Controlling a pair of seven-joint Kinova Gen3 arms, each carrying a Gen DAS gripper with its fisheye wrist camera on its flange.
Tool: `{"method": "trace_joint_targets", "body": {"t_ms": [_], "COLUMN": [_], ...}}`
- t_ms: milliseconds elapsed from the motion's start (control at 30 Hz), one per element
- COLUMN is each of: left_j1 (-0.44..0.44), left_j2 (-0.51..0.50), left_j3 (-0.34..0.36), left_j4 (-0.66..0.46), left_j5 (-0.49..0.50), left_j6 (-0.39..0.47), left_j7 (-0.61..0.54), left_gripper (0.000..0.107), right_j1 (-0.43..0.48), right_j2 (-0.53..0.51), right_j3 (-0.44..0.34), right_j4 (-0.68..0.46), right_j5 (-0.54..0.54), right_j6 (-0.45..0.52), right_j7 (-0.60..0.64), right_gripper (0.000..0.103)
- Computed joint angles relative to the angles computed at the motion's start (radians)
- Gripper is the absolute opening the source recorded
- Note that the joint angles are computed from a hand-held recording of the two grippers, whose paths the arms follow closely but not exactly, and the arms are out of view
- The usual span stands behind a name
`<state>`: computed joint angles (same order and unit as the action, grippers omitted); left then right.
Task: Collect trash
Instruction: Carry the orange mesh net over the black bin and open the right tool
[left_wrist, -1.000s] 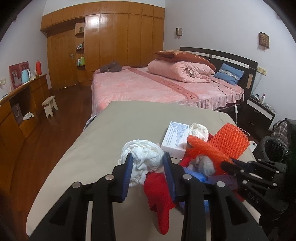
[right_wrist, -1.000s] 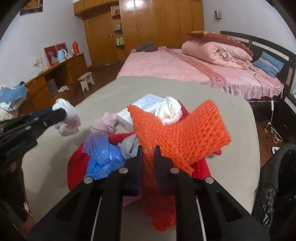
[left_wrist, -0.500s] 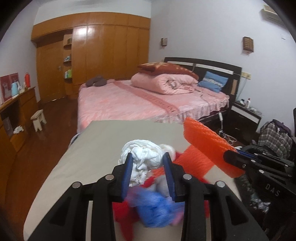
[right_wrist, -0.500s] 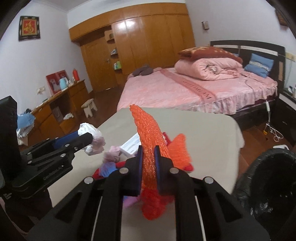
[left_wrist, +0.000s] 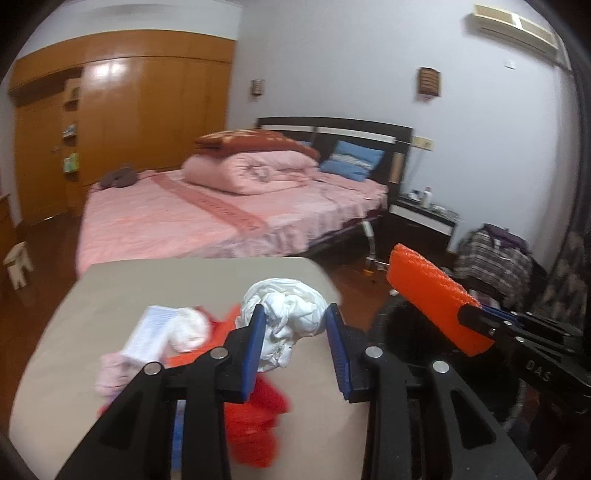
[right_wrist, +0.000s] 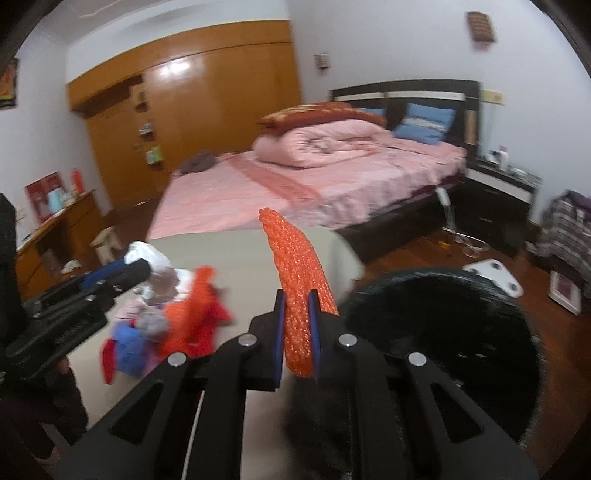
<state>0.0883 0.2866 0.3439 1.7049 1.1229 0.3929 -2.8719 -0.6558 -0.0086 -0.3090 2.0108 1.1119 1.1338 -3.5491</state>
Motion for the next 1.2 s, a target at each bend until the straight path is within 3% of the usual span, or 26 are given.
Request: {"method": "trace_joint_targets", "body": {"t_ms": [300, 400, 467, 500, 567, 600, 667, 733, 800, 1000, 1200], "left_j1": [0.096, 0.135, 0.168, 0.167, 0.177, 0.183, 0.177, 0.166, 0.129, 0.006, -0.112], "left_j2": [0.065, 0.095, 0.128, 0.133, 0.153, 0.161, 0.161, 0.155, 0.139, 0.071, 0.015], "left_j3": [0.062, 0.075, 0.072, 0.085, 0.095, 0.097, 0.103, 0.104, 0.124, 0.166, 0.170], "left_j4": [-0.062, -0.093, -0.135, -0.138, -0.156, -0.163, -0.157, -0.149, -0.120, -0.016, 0.061], "left_j5": [-0.037, -0.078, -0.138, -0.150, -0.179, -0.192, -0.210, -0.222, -0.206, -0.107, -0.076], "left_j6": [0.035, 0.048, 0.086, 0.087, 0.106, 0.103, 0.102, 0.089, 0.056, -0.089, -0.195], "left_j7": [0.000, 0.034, 0.082, 0.088, 0.104, 0.114, 0.127, 0.143, 0.126, 0.027, 0.004], "left_gripper": [0.034, 0.034, 0.039, 0.042, 0.061, 0.063, 0.066, 0.067, 0.070, 0.080, 0.080], "right_j1": [0.018, 0.020, 0.023, 0.028, 0.033, 0.036, 0.033, 0.031, 0.020, -0.012, -0.031], "right_j2": [-0.081, -0.095, -0.102, -0.106, -0.109, -0.106, -0.102, -0.094, -0.082, -0.041, 0.046], "right_j3": [-0.039, -0.058, -0.064, -0.062, -0.057, -0.068, -0.075, -0.079, -0.084, -0.066, -0.020], "right_j4": [0.134, 0.163, 0.172, 0.174, 0.172, 0.173, 0.176, 0.171, 0.167, 0.127, 0.050], "right_j5": [-0.122, -0.160, -0.179, -0.186, -0.201, -0.210, -0.213, -0.209, -0.194, -0.115, 0.006], "right_j6": [0.131, 0.169, 0.191, 0.196, 0.212, 0.229, 0.254, 0.277, 0.293, 0.256, 0.107], "right_j7": [-0.101, -0.140, -0.149, -0.146, -0.142, -0.152, -0.172, -0.182, -0.195, -0.185, -0.150], "right_gripper": [0.011, 0.014, 0.014, 0.017, 0.033, 0.045, 0.057, 0.077, 0.089, 0.097, 0.097]}}
